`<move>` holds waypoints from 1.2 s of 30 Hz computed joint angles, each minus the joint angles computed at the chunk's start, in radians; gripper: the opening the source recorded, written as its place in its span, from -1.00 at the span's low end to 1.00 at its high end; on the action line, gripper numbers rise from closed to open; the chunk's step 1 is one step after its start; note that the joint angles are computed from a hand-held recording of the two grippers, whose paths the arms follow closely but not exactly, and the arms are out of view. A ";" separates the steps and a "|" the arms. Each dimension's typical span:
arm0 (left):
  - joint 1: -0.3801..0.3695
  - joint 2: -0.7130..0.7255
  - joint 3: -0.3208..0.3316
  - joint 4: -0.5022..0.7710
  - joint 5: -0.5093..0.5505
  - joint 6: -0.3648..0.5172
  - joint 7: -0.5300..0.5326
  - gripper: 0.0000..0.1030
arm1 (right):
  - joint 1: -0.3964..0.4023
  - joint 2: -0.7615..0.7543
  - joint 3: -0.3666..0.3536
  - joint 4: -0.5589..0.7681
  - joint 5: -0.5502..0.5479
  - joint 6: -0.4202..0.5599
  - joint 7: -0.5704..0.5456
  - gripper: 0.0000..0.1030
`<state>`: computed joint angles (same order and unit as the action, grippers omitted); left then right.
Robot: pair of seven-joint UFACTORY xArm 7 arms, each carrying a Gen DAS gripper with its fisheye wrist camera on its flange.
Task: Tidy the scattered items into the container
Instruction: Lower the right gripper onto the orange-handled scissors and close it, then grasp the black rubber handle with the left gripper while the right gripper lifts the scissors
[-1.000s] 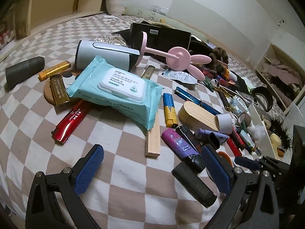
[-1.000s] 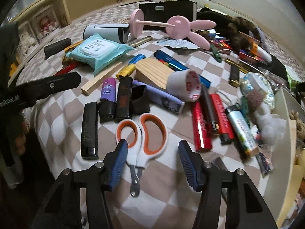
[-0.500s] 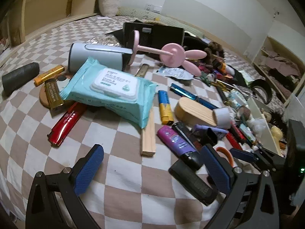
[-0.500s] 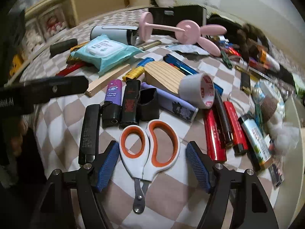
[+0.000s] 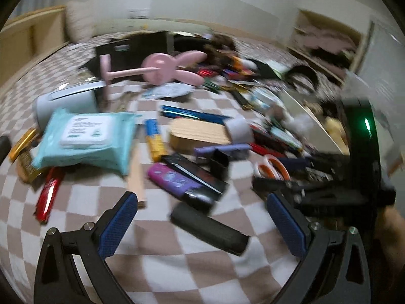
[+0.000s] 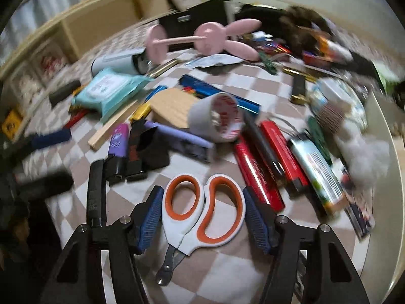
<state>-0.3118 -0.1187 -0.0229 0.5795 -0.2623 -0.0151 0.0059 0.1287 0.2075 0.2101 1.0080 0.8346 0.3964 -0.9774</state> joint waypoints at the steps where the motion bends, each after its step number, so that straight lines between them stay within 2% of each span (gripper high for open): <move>1: -0.076 0.008 0.058 0.018 -0.071 0.025 0.096 0.99 | -0.005 -0.003 -0.002 0.000 0.008 0.007 0.006 0.24; 2: -0.120 0.016 0.087 0.037 -0.140 0.054 0.188 0.99 | -0.014 -0.005 -0.004 0.003 0.024 0.026 0.008 0.24; 4: -0.139 0.030 0.094 0.068 -0.208 0.114 0.302 0.99 | -0.026 -0.004 -0.008 0.011 0.056 0.062 0.009 0.24; 6: -0.129 0.049 0.090 0.099 -0.189 0.181 0.328 0.99 | -0.033 -0.001 -0.015 0.020 0.081 0.091 0.011 0.24; 9: -0.035 0.078 0.025 0.120 -0.011 0.229 0.181 0.99 | -0.032 0.001 -0.022 0.025 0.096 0.103 0.013 0.24; 11: -0.005 0.083 0.002 0.124 0.009 0.241 0.150 0.99 | -0.032 0.005 -0.026 0.031 0.099 0.114 0.020 0.24; 14: 0.046 0.093 -0.038 0.132 0.117 0.268 0.055 0.99 | -0.036 0.011 -0.031 0.039 0.104 0.133 0.029 0.24; 22: 0.092 0.107 -0.084 0.148 0.357 0.303 -0.115 0.96 | -0.038 0.016 -0.033 0.044 0.100 0.142 0.036 0.24; 25: 0.096 0.106 -0.085 0.141 0.373 0.290 -0.136 0.90 | -0.040 0.016 -0.033 0.045 0.101 0.146 0.037 0.24; 27: 0.101 0.099 -0.082 0.129 0.378 0.271 -0.158 0.70 | -0.042 0.015 -0.034 0.044 0.106 0.150 0.036 0.24; 29: 0.105 0.090 -0.080 0.117 0.362 0.253 -0.164 0.63 | -0.043 0.015 -0.034 0.044 0.109 0.152 0.037 0.24; 32: 0.105 0.087 -0.081 0.110 0.334 0.247 -0.154 0.63 | -0.042 0.014 -0.035 0.042 0.111 0.150 0.037 0.24; 34: 0.107 0.091 -0.087 0.115 0.378 0.254 -0.185 0.64 | -0.040 0.013 -0.035 0.040 0.110 0.147 0.039 0.24; 36: 0.103 0.095 -0.089 0.120 0.376 0.262 -0.175 0.82 | -0.040 0.017 -0.036 0.047 0.103 0.153 0.039 0.24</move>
<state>-0.2089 -0.0241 -0.1119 0.6990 0.1141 0.2464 -0.1686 0.0888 0.2242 0.1739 1.0549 0.9377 0.5490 -0.9380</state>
